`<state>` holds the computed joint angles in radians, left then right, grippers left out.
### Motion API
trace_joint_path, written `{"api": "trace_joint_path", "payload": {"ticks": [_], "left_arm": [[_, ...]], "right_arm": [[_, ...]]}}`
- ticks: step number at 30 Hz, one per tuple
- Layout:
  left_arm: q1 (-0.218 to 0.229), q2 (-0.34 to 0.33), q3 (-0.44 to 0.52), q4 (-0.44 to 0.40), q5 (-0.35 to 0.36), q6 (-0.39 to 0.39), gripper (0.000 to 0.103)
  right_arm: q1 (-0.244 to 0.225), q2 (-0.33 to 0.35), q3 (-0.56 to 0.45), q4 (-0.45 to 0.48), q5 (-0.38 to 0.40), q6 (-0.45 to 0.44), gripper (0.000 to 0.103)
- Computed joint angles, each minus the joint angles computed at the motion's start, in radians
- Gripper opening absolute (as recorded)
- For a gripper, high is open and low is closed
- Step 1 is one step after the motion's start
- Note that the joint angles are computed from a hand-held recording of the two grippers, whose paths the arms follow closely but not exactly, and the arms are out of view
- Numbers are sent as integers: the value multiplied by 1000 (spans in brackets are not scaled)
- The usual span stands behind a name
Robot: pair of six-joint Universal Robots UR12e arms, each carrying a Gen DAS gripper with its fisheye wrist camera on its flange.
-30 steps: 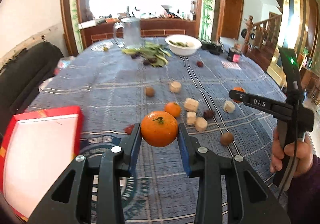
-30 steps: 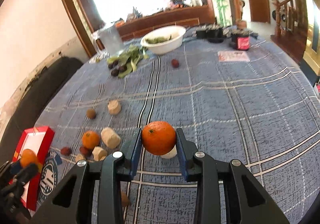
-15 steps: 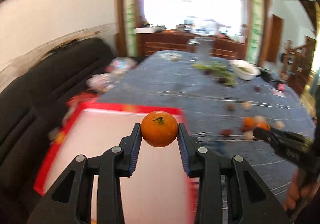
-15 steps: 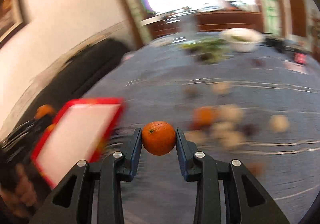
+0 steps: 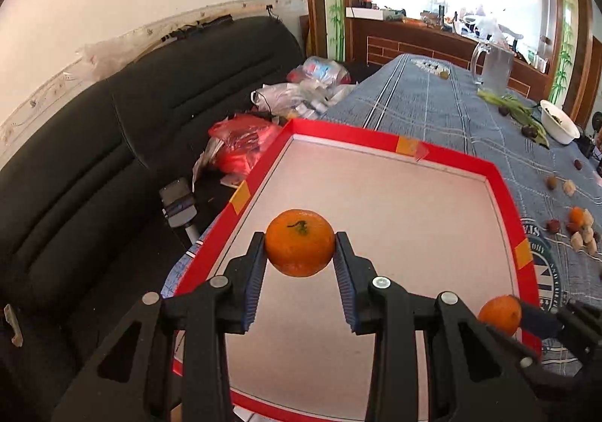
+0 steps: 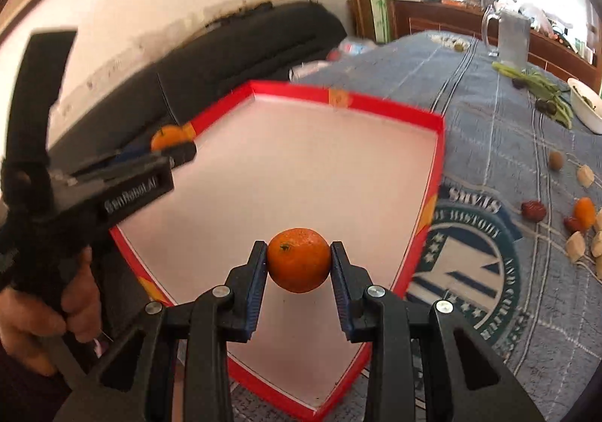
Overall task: Organize fruits
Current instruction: 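Carry both held tangerines over the red-rimmed tray with both grippers, then open both grippers to drop the tangerines into the tray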
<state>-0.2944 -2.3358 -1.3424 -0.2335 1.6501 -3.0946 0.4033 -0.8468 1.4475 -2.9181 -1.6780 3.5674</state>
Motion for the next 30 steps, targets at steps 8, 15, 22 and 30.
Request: {"api": "trace_joint_path", "payload": {"ticks": [8, 15, 22, 30], "left_arm": [[-3, -19, 27, -37, 28, 16, 38], [-8, -29, 49, -106, 46, 4, 38], [-11, -23, 46, -117, 86, -13, 53], [-18, -1, 22, -57, 120, -15, 60]], "right_arm": [[21, 19, -23, 4, -75, -50, 32], [17, 22, -23, -9, -69, -51, 33], [20, 18, -9, -54, -50, -69, 54], [23, -11, 48, -189, -104, -82, 56]]}}
